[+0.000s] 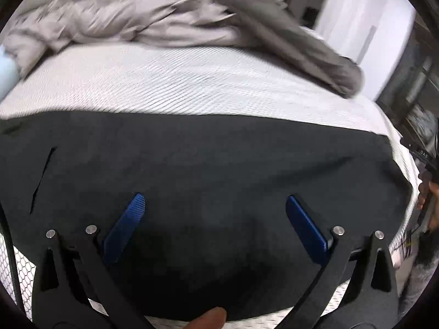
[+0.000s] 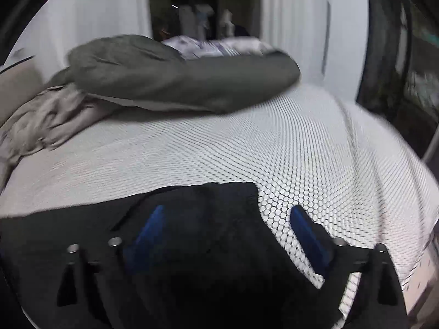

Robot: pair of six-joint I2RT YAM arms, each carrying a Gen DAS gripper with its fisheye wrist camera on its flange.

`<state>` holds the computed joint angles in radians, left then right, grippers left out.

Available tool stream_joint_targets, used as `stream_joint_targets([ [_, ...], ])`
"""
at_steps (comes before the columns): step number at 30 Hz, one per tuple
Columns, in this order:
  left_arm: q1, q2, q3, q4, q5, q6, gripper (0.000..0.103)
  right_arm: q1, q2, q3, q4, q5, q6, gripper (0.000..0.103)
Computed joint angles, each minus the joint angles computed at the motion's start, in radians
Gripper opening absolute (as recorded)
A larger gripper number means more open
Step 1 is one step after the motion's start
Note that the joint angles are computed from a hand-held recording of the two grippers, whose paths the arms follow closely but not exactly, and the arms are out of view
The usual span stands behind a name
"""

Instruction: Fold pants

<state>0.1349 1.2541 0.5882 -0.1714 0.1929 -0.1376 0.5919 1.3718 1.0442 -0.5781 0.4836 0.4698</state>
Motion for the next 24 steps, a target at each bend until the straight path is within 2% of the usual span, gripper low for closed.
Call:
stream_joint_targets([
  [2, -0.090, -0.006, 0.000, 0.013, -0.015, -0.003, 0.102, 0.086, -0.063, -0.036, -0.029, -0.037, -0.007, 0.103],
  [6, -0.278, 0.061, 0.009, 0.052, -0.041, 0.009, 0.102, 0.261, -0.013, -0.061, -0.046, -0.064, 0.051, 0.103],
  [9, -0.327, 0.151, 0.046, 0.031, 0.005, 0.035, 0.102, 0.354, 0.096, -0.047, 0.022, -0.126, 0.016, 0.103],
  [11, -0.347, 0.184, 0.052, 0.032, -0.042, 0.054, 0.102, 0.395, 0.184, -0.029, 0.050, -0.158, -0.026, 0.103],
  [13, -0.355, 0.218, 0.063, 0.027, -0.095, 0.082, 0.102, 0.428, 0.282, 0.003, 0.024, -0.114, -0.108, 0.103],
  [14, -0.347, 0.227, 0.061, 0.035, -0.102, 0.090, 0.103, 0.420, 0.267, -0.031, 0.063, -0.118, -0.131, 0.102],
  [16, -0.320, 0.246, 0.065, 0.046, -0.076, 0.099, 0.103, 0.362, 0.205, -0.078, 0.061, -0.168, -0.136, 0.102],
  [20, -0.284, 0.266, 0.060, 0.062, -0.052, 0.119, 0.103, 0.191, 0.018, -0.215, -0.006, -0.074, -0.142, 0.101],
  [21, -0.283, 0.269, 0.060, 0.066, -0.055, 0.123, 0.103, 0.092, -0.056, -0.275, 0.013, -0.130, -0.157, 0.103],
  [23, -0.299, 0.269, 0.054, 0.074, -0.070, 0.113, 0.103, -0.024, -0.114, -0.329, 0.021, -0.131, -0.144, 0.102],
  [24, -0.298, 0.271, 0.059, 0.069, -0.074, 0.111, 0.103, -0.071, -0.138, -0.349, 0.034, -0.165, -0.160, 0.102],
])
